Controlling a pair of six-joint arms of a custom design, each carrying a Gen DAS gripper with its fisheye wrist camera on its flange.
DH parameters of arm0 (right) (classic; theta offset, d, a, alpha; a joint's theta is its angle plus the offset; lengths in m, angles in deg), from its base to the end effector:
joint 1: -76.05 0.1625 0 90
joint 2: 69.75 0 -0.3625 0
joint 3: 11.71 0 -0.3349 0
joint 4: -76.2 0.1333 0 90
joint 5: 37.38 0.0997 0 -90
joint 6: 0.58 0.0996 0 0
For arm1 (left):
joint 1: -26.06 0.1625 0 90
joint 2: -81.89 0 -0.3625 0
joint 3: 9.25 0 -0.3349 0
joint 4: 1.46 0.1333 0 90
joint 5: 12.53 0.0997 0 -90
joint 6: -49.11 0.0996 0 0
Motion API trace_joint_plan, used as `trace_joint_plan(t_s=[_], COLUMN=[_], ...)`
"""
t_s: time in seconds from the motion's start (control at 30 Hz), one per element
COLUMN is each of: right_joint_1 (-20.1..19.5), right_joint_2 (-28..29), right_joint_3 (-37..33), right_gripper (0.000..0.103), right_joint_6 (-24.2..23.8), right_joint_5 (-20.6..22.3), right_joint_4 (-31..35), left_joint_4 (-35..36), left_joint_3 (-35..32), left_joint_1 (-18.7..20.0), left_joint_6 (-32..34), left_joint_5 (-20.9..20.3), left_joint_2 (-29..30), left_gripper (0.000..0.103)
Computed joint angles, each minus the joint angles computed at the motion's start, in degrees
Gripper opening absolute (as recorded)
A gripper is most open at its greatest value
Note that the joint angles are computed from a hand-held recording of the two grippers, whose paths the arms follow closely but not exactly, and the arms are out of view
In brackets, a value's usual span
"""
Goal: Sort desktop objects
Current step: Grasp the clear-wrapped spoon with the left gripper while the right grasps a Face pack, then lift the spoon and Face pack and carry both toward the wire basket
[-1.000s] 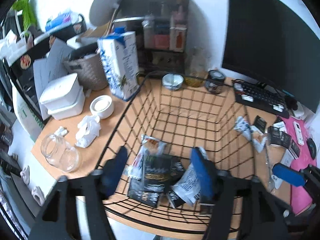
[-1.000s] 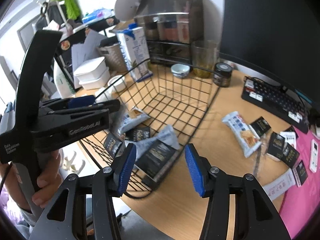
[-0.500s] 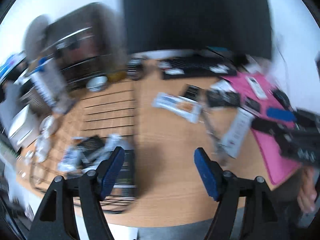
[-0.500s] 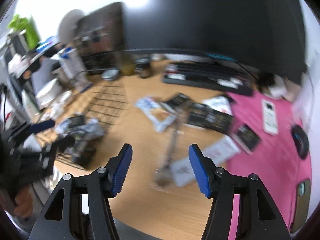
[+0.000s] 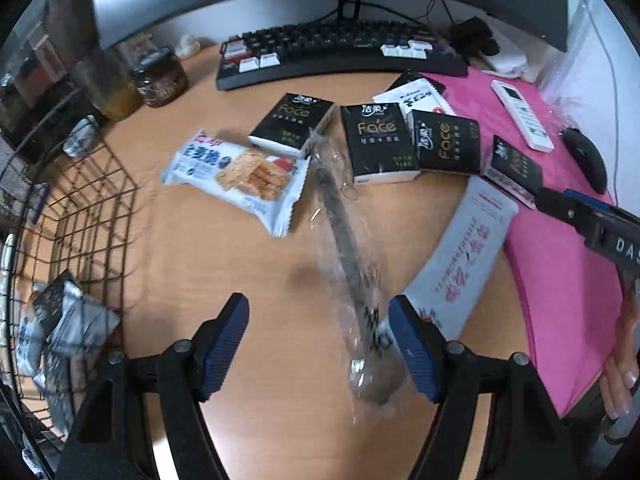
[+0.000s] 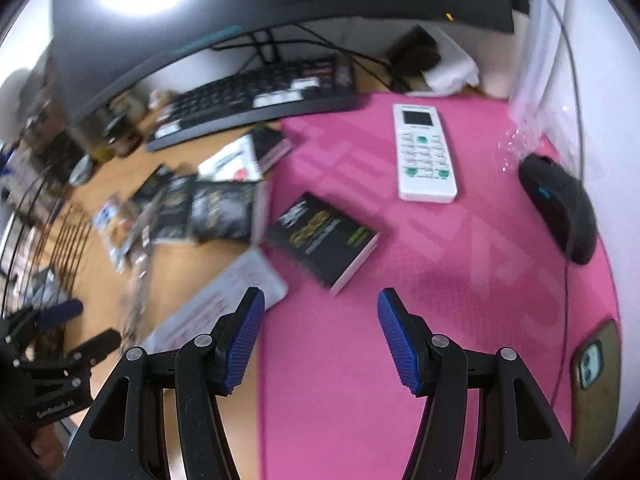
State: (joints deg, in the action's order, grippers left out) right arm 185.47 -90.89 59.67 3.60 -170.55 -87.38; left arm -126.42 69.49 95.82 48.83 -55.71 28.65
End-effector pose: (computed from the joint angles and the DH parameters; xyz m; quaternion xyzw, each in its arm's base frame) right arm 0.2851 -0.6127 0.0086 0.0470 -0.9125 0.2578 0.3142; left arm -0.0243 -0.6612 0.2579 0.1262 0.9064 -0.1450 0.3761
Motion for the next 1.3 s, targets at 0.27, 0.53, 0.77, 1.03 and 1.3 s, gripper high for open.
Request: trace_joint_plan(t_s=[0.27, 0.53, 0.77, 1.03, 1.3], right_joint_1=[-1.52, -1.28, -0.88, 0.85, 3.70], right_joint_2=[6.51, 9.18, 5.11, -0.24, -2.24], right_joint_3=[-12.79, -16.36, -8.98, 3.48, 8.64], right_gripper=[0.072, 0.073, 0.048, 0.047, 0.048], right_joint_6=[-10.28, -13.47, -7.65, -2.92, -1.35], right_joint_5=[-1.19, -0.76, 1.05, 2.61, 1.78], right_joint_4=[5.61, 9.59, 7.20, 1.57, -1.99], left_joint_4=[2.69, 2.59, 0.94, 2.57, 0.55], left_joint_3=[-6.66, -7.68, -3.27, 3.29, 8.57], left_joint_1=[1.33, 1.98, 1.61, 1.07, 1.05], left_joint_6=[-0.24, 0.65, 2.88, 2.81, 2.40], left_joint_5=[-0.21, -1.85, -3.15, -3.33, -1.58], left_joint_2=[5.18, 6.14, 2.94, -2.70, -6.42], left_gripper=[0.076, 0.076, 0.037, 0.023, 0.045])
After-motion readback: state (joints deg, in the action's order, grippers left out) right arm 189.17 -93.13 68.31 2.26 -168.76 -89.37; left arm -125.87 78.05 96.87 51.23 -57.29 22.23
